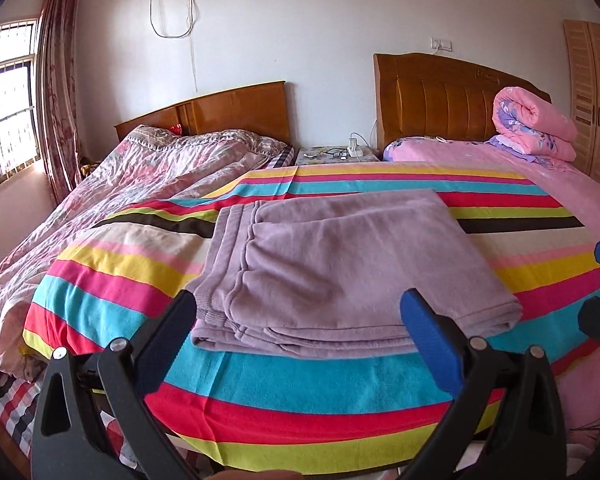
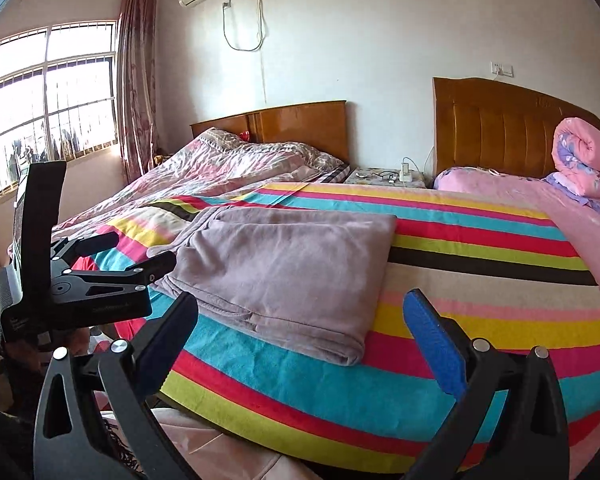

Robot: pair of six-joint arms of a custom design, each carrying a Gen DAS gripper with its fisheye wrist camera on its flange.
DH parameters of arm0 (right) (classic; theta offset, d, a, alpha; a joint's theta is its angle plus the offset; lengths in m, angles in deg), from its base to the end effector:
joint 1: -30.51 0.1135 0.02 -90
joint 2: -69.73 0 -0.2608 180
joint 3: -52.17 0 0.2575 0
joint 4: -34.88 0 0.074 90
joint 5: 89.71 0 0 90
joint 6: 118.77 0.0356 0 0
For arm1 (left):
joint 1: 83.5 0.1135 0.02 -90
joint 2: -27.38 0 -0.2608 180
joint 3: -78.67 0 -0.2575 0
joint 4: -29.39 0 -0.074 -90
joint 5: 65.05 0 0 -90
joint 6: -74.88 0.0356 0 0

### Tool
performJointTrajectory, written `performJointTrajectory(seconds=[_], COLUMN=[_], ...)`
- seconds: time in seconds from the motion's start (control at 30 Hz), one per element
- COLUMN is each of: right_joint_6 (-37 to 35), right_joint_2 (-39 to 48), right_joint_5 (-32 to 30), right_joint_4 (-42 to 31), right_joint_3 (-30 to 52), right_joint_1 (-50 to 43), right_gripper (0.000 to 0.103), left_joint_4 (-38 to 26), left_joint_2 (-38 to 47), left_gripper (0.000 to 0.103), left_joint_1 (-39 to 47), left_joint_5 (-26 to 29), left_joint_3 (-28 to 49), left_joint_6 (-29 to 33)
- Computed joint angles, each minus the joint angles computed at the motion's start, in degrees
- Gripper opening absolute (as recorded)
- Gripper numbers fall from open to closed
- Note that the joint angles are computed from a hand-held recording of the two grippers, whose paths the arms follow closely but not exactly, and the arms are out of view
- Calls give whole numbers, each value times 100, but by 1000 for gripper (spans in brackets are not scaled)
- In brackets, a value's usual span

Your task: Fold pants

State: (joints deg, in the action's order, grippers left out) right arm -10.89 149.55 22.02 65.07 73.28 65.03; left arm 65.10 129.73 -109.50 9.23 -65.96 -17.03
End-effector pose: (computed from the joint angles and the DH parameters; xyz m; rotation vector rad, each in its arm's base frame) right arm 0.1737 0.1035 0.0990 -0.0642 2.0342 0.1827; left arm 0.2460 -0.1093 0.0751 0.2771 2.0756 -0.0036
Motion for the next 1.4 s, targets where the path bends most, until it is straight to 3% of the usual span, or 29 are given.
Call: performJointTrajectory(seconds=[0.33, 1.4], right_joint_6=[115, 212], right_joint_2=[-93, 326], right_joint_5=[330, 145], right_joint_4=[91, 297], right_joint_3=[-104, -50], right_joint_1=[92, -12], right_gripper=[99, 99], left_joint_4=[139, 147], left_joint_2=[108, 207], left_gripper=[102, 102], left_joint_1=[44, 101], left_joint_5=[172, 240], left_joint_3=[-8, 20], left_joint_6=[-22, -60])
